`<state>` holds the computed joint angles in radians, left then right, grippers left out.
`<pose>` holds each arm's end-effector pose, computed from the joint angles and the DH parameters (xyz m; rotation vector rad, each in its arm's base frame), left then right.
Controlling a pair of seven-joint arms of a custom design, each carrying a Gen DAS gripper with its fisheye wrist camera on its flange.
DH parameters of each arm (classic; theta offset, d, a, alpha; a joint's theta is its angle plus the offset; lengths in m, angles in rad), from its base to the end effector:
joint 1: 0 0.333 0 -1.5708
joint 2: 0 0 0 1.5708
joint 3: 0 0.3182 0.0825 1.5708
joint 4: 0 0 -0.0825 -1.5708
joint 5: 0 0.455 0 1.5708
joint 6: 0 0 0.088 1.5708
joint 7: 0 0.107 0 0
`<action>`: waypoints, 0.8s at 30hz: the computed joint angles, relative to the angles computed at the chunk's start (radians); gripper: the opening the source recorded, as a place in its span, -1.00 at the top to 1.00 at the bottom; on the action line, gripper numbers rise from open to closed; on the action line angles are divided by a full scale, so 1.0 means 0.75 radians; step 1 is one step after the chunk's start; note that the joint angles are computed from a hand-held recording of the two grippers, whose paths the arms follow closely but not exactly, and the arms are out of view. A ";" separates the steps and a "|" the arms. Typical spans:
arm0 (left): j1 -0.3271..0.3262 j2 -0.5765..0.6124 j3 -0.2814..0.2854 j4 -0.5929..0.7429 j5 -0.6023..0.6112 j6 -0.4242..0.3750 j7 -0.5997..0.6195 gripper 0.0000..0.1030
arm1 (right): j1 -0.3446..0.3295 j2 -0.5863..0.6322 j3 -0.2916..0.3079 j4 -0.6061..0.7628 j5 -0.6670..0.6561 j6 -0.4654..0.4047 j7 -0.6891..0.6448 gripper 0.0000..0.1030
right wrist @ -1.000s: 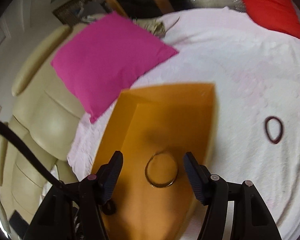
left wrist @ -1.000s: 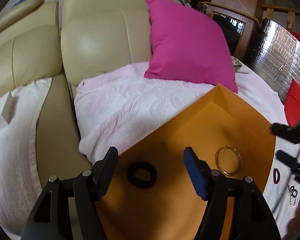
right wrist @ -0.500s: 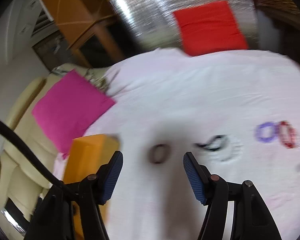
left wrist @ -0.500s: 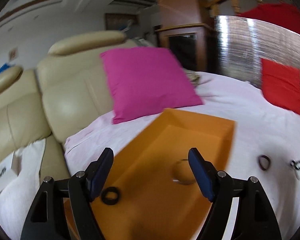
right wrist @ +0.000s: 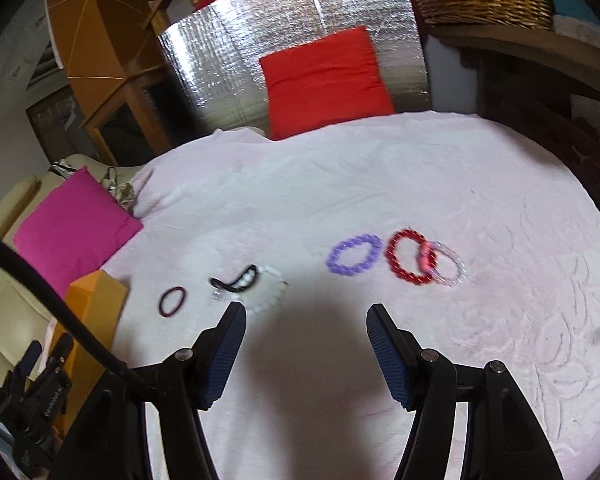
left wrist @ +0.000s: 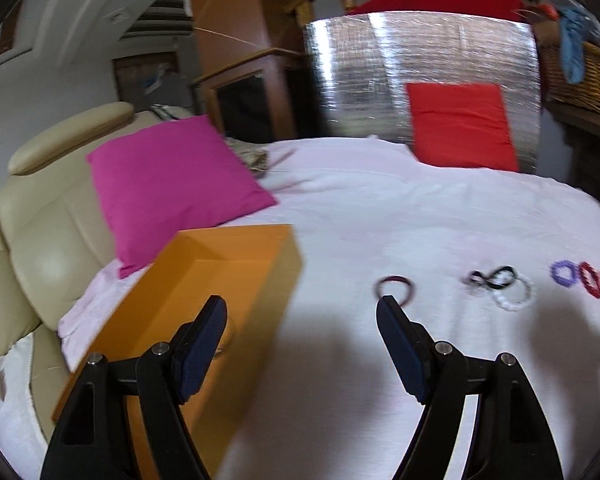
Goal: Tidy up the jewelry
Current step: 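Bring both tools back over the remaining jewelry on the bedspread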
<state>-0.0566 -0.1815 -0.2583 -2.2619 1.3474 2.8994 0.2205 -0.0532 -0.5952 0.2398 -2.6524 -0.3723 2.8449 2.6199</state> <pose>0.5302 -0.2375 0.4553 -1.4091 1.7178 -0.8044 0.4583 0.1068 0.4765 -1.1921 2.0891 -0.6344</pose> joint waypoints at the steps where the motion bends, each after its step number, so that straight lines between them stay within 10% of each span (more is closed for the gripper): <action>1: -0.006 0.007 -0.002 0.003 -0.011 0.006 0.012 -0.51 | 0.001 0.001 -0.007 -0.010 0.002 0.002 -0.004 -0.29; 24: -0.193 0.195 -0.002 0.128 -0.263 -0.066 0.287 -0.51 | 0.019 -0.045 -0.203 -0.131 0.289 0.002 -0.209 -0.29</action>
<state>-0.2009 -0.0354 -0.2597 -2.1659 1.1500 2.8496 0.4360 -0.0392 -0.6290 0.0873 -2.7507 -0.1553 2.8462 2.4628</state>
